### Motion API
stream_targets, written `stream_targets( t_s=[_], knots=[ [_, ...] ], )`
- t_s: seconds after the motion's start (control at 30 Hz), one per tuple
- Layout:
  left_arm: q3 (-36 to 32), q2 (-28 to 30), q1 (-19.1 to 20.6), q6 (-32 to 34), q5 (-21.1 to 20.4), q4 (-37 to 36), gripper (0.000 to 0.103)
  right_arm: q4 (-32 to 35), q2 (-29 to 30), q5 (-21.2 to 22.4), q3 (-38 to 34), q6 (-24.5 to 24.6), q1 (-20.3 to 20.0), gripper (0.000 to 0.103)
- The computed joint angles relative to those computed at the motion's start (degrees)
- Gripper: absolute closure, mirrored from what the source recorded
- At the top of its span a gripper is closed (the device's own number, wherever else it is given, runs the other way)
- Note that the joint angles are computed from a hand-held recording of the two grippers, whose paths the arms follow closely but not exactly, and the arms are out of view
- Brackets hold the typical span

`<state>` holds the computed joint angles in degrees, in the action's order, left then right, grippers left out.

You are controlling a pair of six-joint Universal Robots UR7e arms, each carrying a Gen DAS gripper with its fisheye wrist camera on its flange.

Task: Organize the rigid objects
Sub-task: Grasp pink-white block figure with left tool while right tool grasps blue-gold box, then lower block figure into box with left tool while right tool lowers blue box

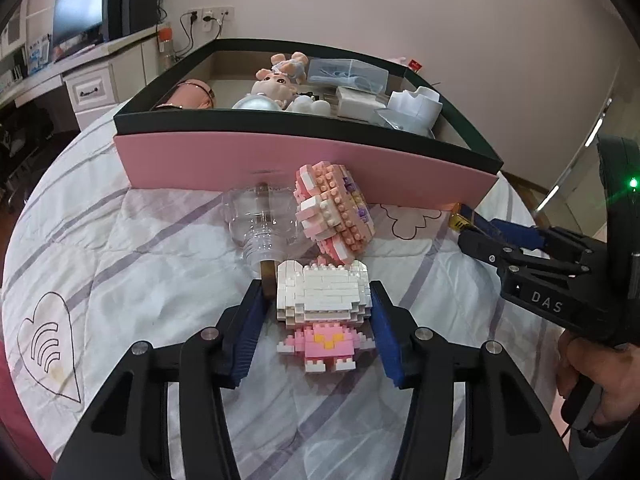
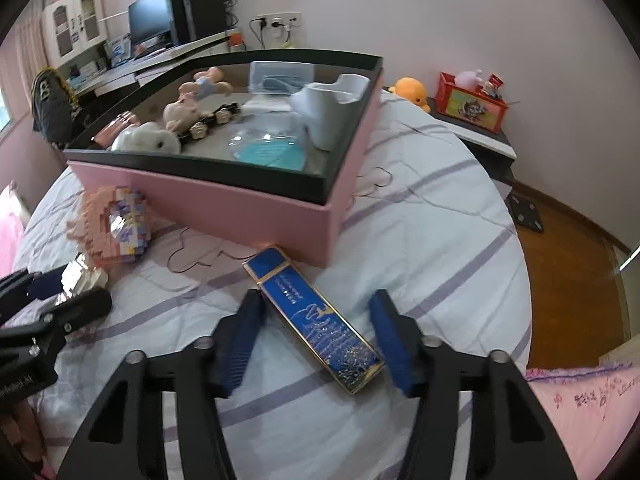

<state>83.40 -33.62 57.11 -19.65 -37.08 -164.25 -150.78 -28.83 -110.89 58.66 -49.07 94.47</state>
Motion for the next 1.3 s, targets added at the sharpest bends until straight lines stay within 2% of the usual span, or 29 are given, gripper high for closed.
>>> stream_targets(
  t_s=[0.13, 0.37, 0.6, 0.63, 0.67, 1.0, 1.13, 1.3],
  knots=[
    [1.94, -1.03, -0.32, -0.64, -0.61, -1.12, 0.052, -0.86, -1.15, 0.67, 2.47, -0.14, 0.26, 0.082],
    [4.77, -2.72, -1.23, -1.94, 0.40, -1.16, 0.052, -0.33, -2.92, 2.35, 5.28, 1.29, 0.26, 0.082],
    [7.12, -4.11, -2.50, -2.01, 2.71, -1.71, 0.052, 1.53, -5.08, 5.78, 7.56, 4.49, -0.14, 0.082],
    [7.51, -4.39, -2.69, -1.93, 2.97, -1.92, 0.053, 1.53, -5.45, 6.15, 8.09, 4.75, -0.13, 0.082],
    [7.81, -4.59, -2.87, -1.71, 3.16, -2.21, 0.058, 1.57, -5.74, 6.52, 8.48, 5.06, -0.11, 0.082],
    [11.34, -7.53, -3.86, -1.73, 4.07, -4.75, 0.058, 2.15, -8.84, 10.95, 12.74, 6.43, 0.60, 0.082],
    [11.95, -8.27, -4.58, -0.49, 5.21, -6.41, 0.058, 1.63, -9.71, 12.16, 13.88, 6.38, 1.08, 0.082],
    [9.88, -7.93, -5.41, 4.70, 6.93, -9.88, 0.058, 1.02, -10.39, 13.54, 13.85, 6.14, 2.12, 0.082]
  ],
)
